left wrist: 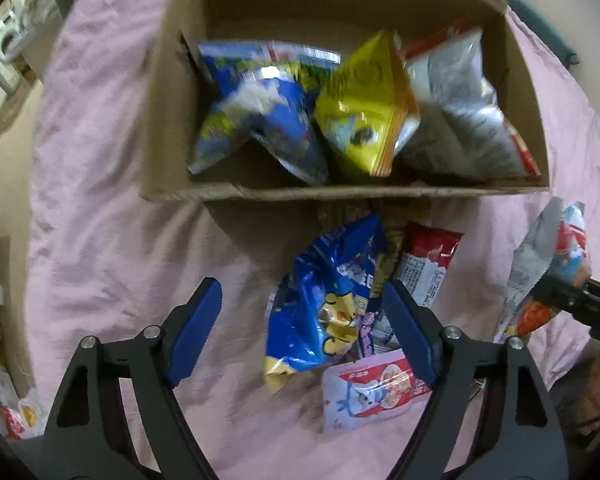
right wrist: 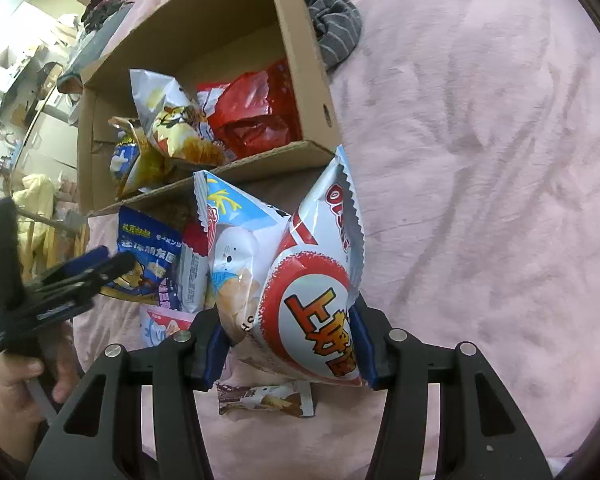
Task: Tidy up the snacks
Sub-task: 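Grasp the blue chip bag with the left tool while the right tool grasps the white shrimp-flakes bag, then carry the blue bag and shrimp-flakes bag over the box with both tools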
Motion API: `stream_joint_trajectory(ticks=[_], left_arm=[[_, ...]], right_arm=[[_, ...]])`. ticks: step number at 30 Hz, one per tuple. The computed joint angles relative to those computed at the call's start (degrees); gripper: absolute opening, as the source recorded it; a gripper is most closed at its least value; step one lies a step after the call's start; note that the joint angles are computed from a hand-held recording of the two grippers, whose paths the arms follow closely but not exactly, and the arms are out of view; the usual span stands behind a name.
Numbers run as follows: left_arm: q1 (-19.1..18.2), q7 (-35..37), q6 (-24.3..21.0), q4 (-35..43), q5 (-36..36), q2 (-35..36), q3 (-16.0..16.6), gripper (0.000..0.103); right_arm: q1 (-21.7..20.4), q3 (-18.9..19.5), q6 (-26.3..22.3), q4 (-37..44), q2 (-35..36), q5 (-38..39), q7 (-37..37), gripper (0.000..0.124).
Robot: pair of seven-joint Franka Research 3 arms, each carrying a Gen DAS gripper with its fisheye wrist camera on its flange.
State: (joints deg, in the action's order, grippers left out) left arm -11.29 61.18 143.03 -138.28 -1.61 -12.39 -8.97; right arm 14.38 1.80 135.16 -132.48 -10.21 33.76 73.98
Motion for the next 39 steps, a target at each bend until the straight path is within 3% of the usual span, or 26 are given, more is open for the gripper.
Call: stream_joint_trajectory(ticks=[2, 3, 4, 7, 18, 28, 39], left_arm=[[-0.47, 1.53, -0.73, 0.75, -2.39, 1.53, 0.52, 0.07], [-0.45, 1.78, -0.96, 0.82, -2.8, 1.75, 0.46, 0.061], [-0.51, 2.18, -1.17, 0.91, -3.6, 2.02, 0.48, 0.045], [-0.79, 4.33, -1.56, 0.28, -6.7, 0.99, 0.79, 0.03], [0.12, -1.97, -3.63, -3.73, 1.53, -4.8, -0.78, 0.028], [-0.83, -3.22, -3.23, -5.61, 3.66, -8.23, -0.64, 0.028], [0.42, -5.77, -1.09, -6.76, 9.13, -17.67, -0.32, 0.028]], right_arm=[[0.0, -0.17, -0.21, 0.37, -0.01, 0.57, -0.29, 0.054], [0.02, -0.28, -0.26, 0.24, -0.26, 0.95, -0.69, 0.054], [0.04, -0.3, -0.36, 0.25, -0.45, 1.13, -0.89, 0.054], [0.22, -0.25, -0.69, 0.65, -0.29, 1.6, -1.53, 0.054], [0.75, 0.67, -1.63, 1.56, 0.33, -0.2, -1.08, 0.054], [1.89, 1.24, -2.78, 1.47, -1.38, -1.49, -0.72, 0.054], [3.27, -1.11, -2.89, 1.76, -5.4, 10.4, -11.12, 0.054]])
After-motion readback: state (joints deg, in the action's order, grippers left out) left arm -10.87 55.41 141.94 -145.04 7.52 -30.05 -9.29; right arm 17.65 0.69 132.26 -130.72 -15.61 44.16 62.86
